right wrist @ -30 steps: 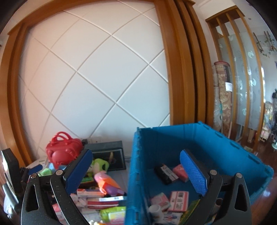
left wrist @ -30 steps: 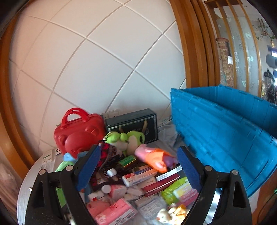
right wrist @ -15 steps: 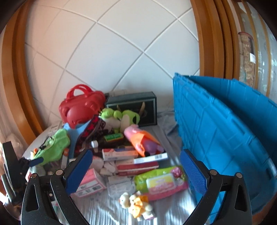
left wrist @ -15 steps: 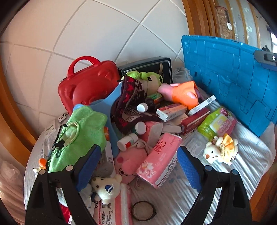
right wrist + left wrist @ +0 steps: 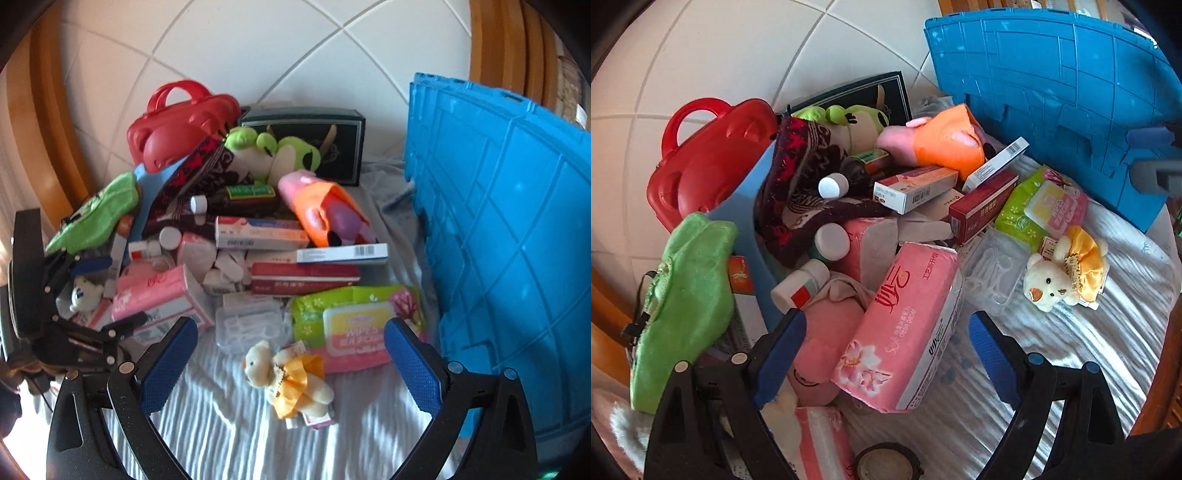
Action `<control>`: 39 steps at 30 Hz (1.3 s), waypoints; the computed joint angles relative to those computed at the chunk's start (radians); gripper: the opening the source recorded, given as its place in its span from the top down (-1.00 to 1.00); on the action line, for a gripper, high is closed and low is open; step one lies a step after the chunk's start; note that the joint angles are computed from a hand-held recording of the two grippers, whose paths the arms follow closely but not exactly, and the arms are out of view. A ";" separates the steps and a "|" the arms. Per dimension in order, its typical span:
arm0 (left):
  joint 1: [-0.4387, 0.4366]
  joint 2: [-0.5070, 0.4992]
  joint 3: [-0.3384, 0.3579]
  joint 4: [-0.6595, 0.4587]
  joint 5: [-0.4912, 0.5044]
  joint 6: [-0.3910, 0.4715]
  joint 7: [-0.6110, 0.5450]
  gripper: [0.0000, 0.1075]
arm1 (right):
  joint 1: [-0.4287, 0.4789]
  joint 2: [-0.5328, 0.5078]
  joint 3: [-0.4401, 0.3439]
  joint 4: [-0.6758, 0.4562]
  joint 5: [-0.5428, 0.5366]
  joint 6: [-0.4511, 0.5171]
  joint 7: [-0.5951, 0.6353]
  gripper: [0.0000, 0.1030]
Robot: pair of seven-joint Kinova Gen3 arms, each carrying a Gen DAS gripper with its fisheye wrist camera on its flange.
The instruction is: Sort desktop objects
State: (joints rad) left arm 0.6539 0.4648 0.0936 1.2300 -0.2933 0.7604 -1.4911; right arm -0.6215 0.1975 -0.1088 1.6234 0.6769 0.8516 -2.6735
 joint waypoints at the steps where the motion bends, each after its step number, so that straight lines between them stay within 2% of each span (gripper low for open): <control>1: -0.015 0.012 0.014 -0.010 0.020 0.005 -0.017 -0.68 | 0.016 0.011 -0.006 0.003 -0.031 -0.011 0.039 -0.99; 10: -0.028 0.103 0.010 -0.082 0.089 0.064 -0.026 -0.68 | 0.102 0.102 0.006 0.032 -0.265 -0.092 0.271 -0.98; 16: -0.011 0.127 -0.010 -0.110 0.085 0.083 0.004 -0.68 | 0.090 0.179 0.036 0.012 -0.291 -0.068 0.390 -0.82; 23: 0.001 0.136 -0.015 -0.117 0.081 0.091 0.034 -0.68 | 0.028 0.230 0.076 -0.003 -0.237 -0.049 0.394 -0.75; 26: 0.010 0.139 -0.021 -0.120 0.073 0.097 0.051 -0.68 | 0.034 0.241 0.070 -0.013 -0.259 -0.043 0.409 -0.59; 28: 0.023 0.143 -0.030 -0.123 0.057 0.102 0.067 -0.68 | 0.065 0.249 0.050 -0.019 -0.307 -0.047 0.442 -0.24; 29: 0.025 0.145 -0.030 -0.126 0.053 0.106 0.070 -0.68 | 0.075 0.239 0.047 -0.007 -0.323 -0.067 0.438 -0.15; 30: 0.028 0.146 -0.031 -0.128 0.049 0.110 0.075 -0.68 | 0.075 0.234 0.055 -0.005 -0.345 -0.072 0.443 0.08; 31: 0.026 0.142 -0.028 -0.122 0.051 0.104 0.079 -0.67 | 0.082 0.224 0.052 0.002 -0.360 -0.082 0.447 0.16; 32: 0.015 0.130 -0.021 -0.103 0.063 0.082 0.081 -0.48 | 0.083 0.209 0.054 0.016 -0.366 -0.100 0.442 0.21; 33: -0.007 0.116 -0.003 -0.083 0.087 0.058 0.072 -0.31 | 0.076 0.194 0.060 0.025 -0.362 -0.109 0.431 0.34; 34: -0.037 0.108 0.022 -0.073 0.123 0.051 0.053 -0.08 | 0.074 0.180 0.062 0.033 -0.364 -0.116 0.423 0.38; 35: -0.054 0.103 0.034 -0.069 0.152 0.051 0.047 0.04 | 0.073 0.162 0.064 0.047 -0.363 -0.130 0.410 0.40; 39: -0.046 0.073 0.021 -0.023 0.156 0.020 0.060 0.08 | 0.066 0.094 0.066 0.083 -0.347 -0.162 0.351 0.47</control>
